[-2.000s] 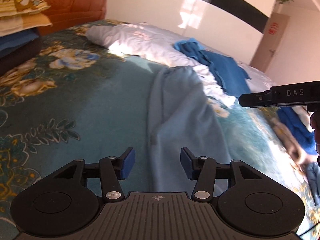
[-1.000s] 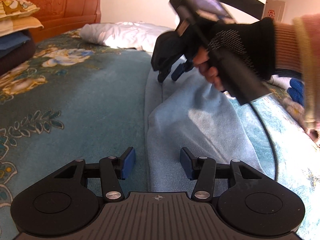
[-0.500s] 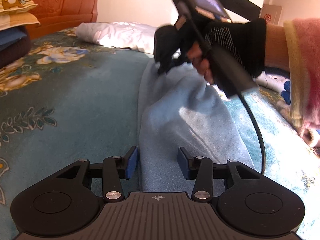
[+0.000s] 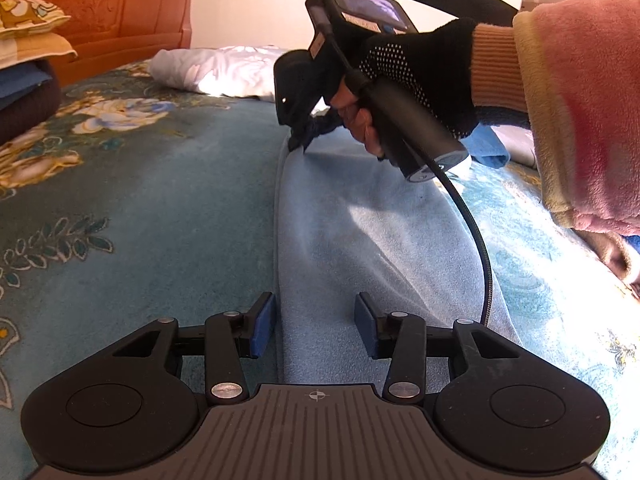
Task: Fold clothes
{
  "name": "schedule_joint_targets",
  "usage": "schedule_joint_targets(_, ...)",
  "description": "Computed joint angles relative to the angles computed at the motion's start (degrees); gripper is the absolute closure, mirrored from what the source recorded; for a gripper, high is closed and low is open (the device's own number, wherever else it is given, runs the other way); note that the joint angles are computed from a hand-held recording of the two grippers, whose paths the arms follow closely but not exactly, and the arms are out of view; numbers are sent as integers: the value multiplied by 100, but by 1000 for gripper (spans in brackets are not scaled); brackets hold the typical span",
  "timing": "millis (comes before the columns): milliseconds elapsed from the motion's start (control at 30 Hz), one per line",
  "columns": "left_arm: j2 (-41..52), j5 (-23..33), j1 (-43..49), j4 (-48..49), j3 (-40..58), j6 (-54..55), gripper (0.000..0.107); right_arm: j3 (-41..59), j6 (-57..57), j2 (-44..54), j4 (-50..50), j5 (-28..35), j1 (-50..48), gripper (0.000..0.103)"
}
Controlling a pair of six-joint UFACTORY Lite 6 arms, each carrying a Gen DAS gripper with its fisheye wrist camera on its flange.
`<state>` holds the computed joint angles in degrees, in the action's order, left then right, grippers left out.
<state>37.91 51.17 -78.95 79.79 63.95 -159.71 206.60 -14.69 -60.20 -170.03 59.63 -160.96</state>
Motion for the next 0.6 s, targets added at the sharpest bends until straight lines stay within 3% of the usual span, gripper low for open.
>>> schedule_joint_targets(200, -56, -31, 11, 87, -80, -101, 65, 144, -208, 143, 133, 68, -38, 94)
schedule_joint_targets(433, -480, 149, 179, 199, -476, -232, 65, 1327, -1659, 1418, 1004, -373, -633, 87)
schedule_joint_targets(600, -969, -209, 826, 1316, -817, -390, 65, 310, -1557, 1070, 639, 57, -1053, 82)
